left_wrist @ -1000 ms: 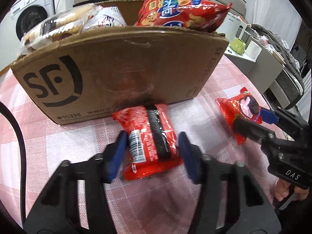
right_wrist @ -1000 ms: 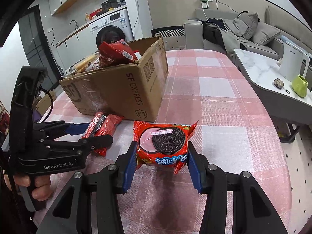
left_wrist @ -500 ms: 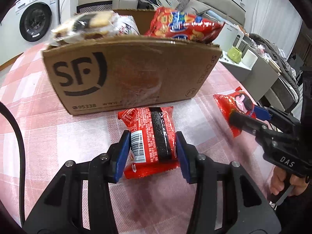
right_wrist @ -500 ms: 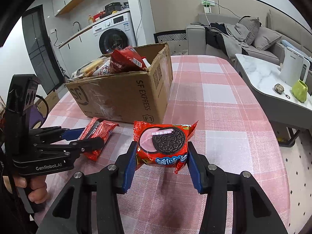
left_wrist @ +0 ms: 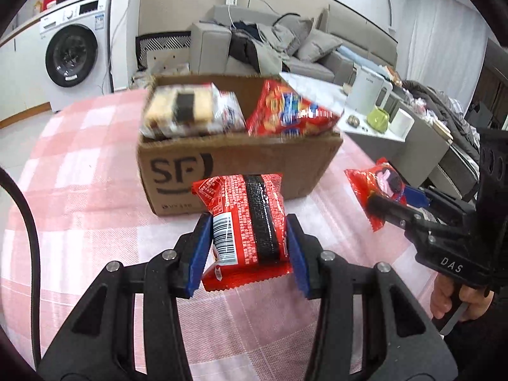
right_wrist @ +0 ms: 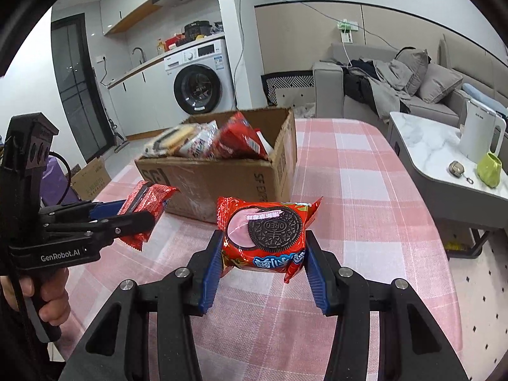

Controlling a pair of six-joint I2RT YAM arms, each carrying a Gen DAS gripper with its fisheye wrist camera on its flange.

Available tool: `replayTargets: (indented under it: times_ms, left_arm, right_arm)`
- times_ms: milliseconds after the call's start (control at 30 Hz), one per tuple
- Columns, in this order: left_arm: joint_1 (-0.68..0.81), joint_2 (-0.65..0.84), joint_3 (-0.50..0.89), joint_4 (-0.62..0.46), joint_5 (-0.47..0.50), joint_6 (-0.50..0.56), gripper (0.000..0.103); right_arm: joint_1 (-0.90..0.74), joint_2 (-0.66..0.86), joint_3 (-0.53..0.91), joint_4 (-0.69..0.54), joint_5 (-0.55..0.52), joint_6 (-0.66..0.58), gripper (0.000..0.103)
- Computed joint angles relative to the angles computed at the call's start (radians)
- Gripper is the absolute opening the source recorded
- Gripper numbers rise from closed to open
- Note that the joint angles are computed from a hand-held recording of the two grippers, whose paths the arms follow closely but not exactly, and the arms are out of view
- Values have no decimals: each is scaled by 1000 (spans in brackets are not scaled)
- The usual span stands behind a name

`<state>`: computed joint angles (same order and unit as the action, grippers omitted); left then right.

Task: Organize snacks
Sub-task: 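Lift both red packs over the box and open both grippers to drop them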

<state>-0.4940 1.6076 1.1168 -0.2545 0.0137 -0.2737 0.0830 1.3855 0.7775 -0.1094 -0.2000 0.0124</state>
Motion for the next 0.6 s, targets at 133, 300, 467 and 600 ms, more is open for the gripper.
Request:
replayTargets:
  times_ms: [133,300,467,600]
  left_arm:
    - [39,-59,18,-44,18,14,43]
    - [79,-103,68,-109,23,31,43]
    - [122,-117,144,-168,31,59,43]
    - [99,-71,203,-158,-3,50,43]
  right_arm:
    - [10,-22,24,-12,-3,5,49]
    - [27,-29,67,-30,-8,8,48]
    - [42,-13,132,-48,-14,4,48]
    - [50,13,191,-60,-19,5,49]
